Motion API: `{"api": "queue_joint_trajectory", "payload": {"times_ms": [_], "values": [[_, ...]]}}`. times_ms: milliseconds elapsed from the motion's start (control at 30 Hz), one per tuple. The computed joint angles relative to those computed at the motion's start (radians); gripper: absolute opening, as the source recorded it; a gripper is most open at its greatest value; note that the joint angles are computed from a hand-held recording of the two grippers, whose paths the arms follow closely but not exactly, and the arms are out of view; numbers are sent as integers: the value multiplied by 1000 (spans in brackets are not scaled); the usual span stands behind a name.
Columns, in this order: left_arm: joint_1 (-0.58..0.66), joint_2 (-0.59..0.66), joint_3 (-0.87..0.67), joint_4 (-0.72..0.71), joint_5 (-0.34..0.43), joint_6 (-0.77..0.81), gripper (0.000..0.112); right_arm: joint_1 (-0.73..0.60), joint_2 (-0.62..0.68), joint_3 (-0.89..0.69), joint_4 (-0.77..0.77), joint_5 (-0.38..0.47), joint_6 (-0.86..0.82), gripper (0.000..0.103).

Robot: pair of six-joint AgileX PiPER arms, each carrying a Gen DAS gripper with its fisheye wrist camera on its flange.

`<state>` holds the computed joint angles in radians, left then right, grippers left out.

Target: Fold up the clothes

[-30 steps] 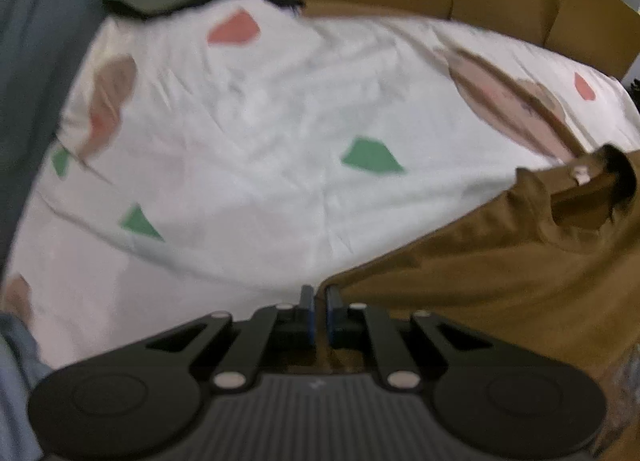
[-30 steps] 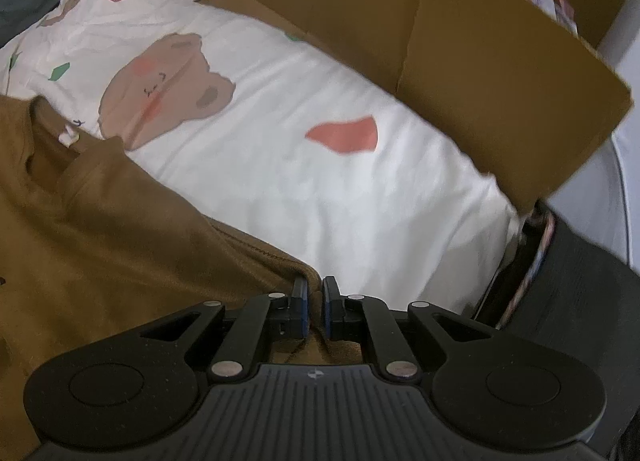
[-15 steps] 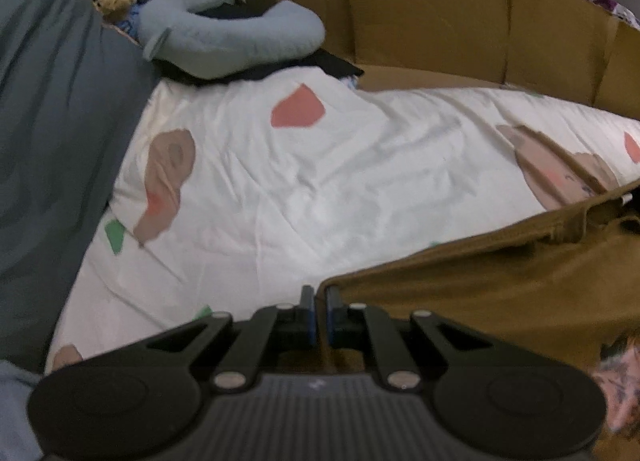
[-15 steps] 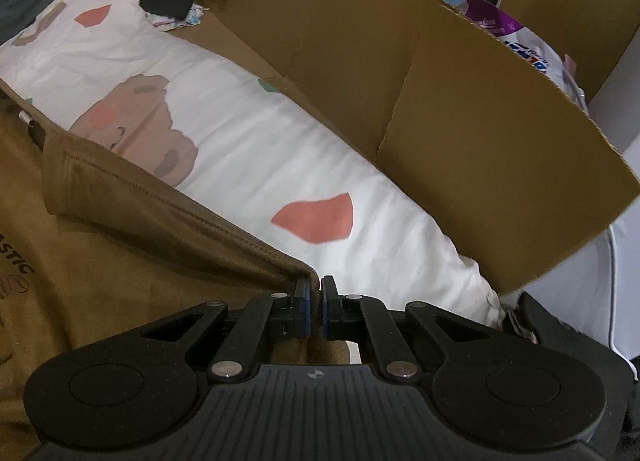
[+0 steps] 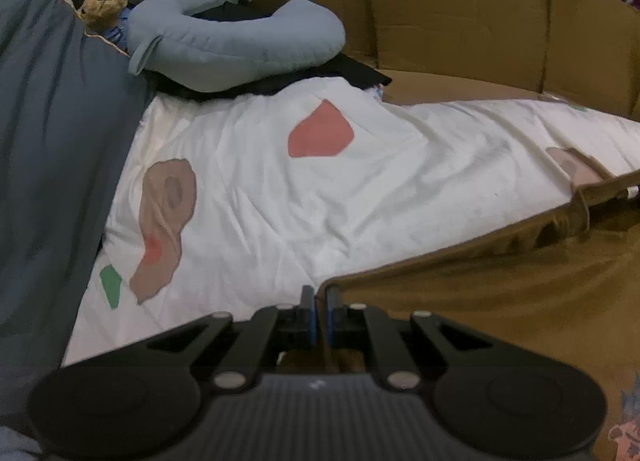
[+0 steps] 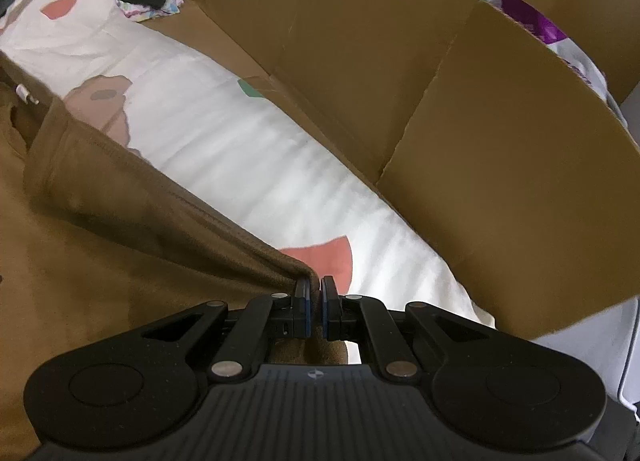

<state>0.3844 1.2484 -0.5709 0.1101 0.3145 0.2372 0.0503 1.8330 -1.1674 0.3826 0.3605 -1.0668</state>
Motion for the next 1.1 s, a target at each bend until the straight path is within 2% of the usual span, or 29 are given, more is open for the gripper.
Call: {"api": "queue_joint_trajectory", "payload": {"times_ms": [267, 433, 500, 667, 867, 933, 1000, 1033, 1100], "values": [[-14, 117, -78, 219, -34, -251, 5, 76, 67, -96, -200, -17, 215, 3], [-4, 169, -147, 288, -22, -311, 5, 122, 112, -174, -317, -8, 352, 3], [-14, 190, -174, 360, -15, -365, 5, 139, 133, -205, -362, -5, 408, 3], [-13, 240, -242, 392, 4, -398, 5, 187, 189, -292, -530, 6, 608, 3], [-4, 301, -305, 409, 24, -433, 5, 227, 273, -434, -620, 66, 708, 3], [3, 335, -329, 358, 29, -398, 5, 239, 312, -491, -635, 98, 731, 3], [11, 377, -357, 272, 39, -334, 7, 239, 373, -584, -582, 176, 704, 3], [7, 395, -366, 280, 48, -351, 8, 235, 406, -635, -546, 222, 685, 4], [4, 402, -369, 256, 45, -342, 13, 221, 435, -669, -500, 250, 668, 12]]}}
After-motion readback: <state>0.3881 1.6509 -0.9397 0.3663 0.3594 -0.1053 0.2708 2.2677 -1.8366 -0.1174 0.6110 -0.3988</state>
